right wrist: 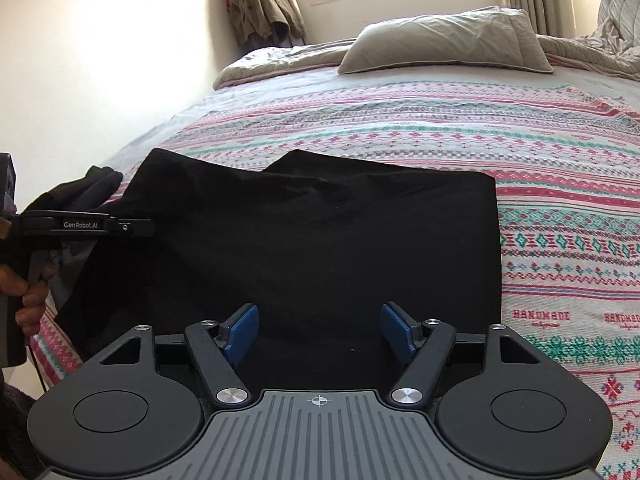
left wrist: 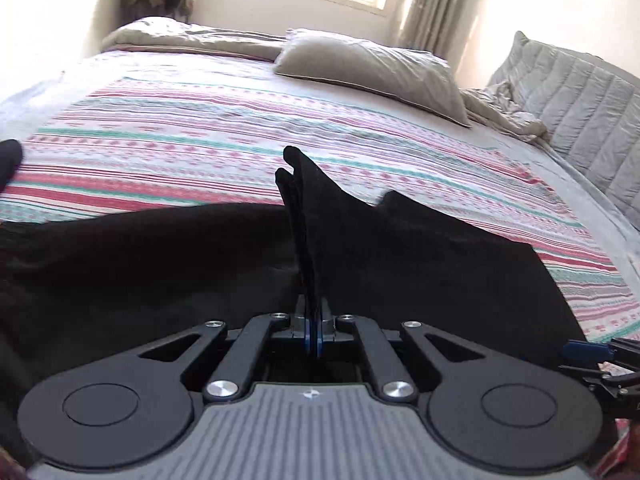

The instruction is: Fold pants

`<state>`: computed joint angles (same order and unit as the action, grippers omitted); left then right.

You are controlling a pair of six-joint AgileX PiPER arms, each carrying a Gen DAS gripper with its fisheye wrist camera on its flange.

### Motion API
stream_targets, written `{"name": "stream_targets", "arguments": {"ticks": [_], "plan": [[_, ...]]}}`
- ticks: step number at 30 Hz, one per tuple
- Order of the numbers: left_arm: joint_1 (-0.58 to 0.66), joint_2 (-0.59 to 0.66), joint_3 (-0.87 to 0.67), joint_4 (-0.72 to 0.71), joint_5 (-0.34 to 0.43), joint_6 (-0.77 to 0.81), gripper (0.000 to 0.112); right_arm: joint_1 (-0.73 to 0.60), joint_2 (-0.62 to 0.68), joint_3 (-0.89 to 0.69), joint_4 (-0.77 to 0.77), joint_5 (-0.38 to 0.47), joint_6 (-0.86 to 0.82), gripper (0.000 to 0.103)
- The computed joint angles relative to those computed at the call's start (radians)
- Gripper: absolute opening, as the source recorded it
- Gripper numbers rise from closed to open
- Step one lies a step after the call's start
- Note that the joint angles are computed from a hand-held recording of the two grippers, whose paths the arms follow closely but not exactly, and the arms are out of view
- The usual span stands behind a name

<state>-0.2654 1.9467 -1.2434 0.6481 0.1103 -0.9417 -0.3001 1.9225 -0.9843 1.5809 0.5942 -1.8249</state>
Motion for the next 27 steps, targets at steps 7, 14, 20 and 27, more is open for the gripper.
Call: {"name": "stream_targets", "arguments": {"ticks": [7, 14, 20, 27], "plan": [[0.110, -0.092, 0.108, 0.433, -0.007, -0.404, 0.017, 0.067, 0.011, -0.018, 0.015, -0.032, 0.000, 0.069], [0.147, -0.134, 0.151, 0.673, 0.081, -0.674, 0.017, 0.126, 0.024, -0.038, 0.026, -0.042, 0.007, 0.069], [0.157, -0.142, 0.171, 0.820, 0.195, -0.828, 0.017, 0.155, 0.035, -0.054, 0.027, -0.055, 0.014, 0.069], [0.105, -0.102, 0.151, 0.929, 0.368, -0.942, 0.056, 0.163, 0.035, -0.061, 0.020, -0.061, 0.022, 0.069]]}}
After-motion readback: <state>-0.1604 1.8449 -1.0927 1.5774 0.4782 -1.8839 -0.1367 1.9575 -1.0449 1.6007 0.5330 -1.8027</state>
